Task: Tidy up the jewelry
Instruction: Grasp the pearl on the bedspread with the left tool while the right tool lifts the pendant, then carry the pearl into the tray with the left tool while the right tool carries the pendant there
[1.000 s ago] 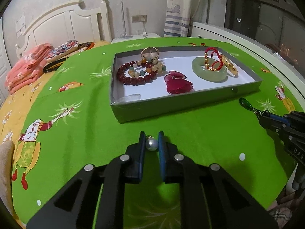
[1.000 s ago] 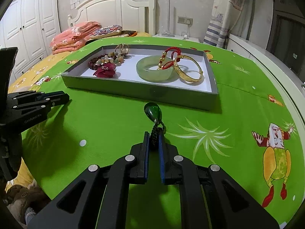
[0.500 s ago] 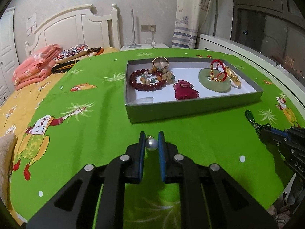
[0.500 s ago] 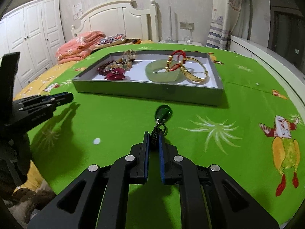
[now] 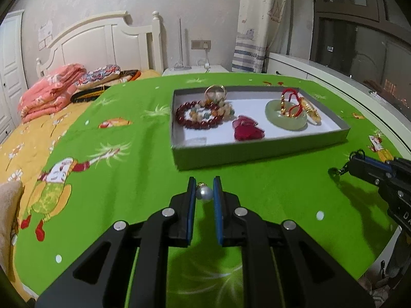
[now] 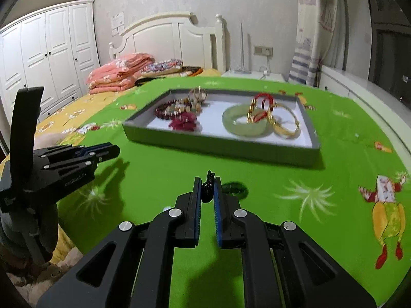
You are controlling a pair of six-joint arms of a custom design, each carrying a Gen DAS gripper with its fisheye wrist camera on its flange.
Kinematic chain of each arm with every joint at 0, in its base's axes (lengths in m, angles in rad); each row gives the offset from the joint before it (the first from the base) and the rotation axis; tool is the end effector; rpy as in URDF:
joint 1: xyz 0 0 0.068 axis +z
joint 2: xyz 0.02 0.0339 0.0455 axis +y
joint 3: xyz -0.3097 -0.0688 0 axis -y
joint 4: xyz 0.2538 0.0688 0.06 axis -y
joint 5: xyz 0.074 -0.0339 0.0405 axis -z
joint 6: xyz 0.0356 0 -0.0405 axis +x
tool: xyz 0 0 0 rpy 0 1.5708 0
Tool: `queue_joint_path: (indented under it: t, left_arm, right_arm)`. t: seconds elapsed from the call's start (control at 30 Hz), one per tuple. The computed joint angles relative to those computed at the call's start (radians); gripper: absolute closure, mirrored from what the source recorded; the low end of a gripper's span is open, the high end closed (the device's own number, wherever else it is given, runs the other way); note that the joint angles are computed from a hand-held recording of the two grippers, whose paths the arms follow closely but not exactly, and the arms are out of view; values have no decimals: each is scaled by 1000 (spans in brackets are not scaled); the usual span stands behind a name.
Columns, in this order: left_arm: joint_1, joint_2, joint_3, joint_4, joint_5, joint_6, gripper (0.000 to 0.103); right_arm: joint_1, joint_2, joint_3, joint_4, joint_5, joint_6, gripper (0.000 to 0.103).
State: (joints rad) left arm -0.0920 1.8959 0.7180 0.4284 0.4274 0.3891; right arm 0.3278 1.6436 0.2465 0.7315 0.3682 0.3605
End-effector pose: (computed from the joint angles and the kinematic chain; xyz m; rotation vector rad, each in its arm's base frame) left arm 0.3466 -0.0468 0.1230 0.7430 2.1359 -0.3381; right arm 0.2217 0.0619 0.1166 0.2326 2.1725 -0.0244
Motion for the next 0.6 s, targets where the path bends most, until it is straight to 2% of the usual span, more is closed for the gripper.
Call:
queue_joint_path:
  t: [0.2, 0.6]
  left_arm:
    - [-47, -7, 23, 7, -32, -18, 90]
    - [-104, -24, 129, -57, -70, -64, 90]
  right_arm:
    - [-14, -34, 46, -47, 27, -42, 93]
    - [-74, -74, 162, -112, 26, -115, 93]
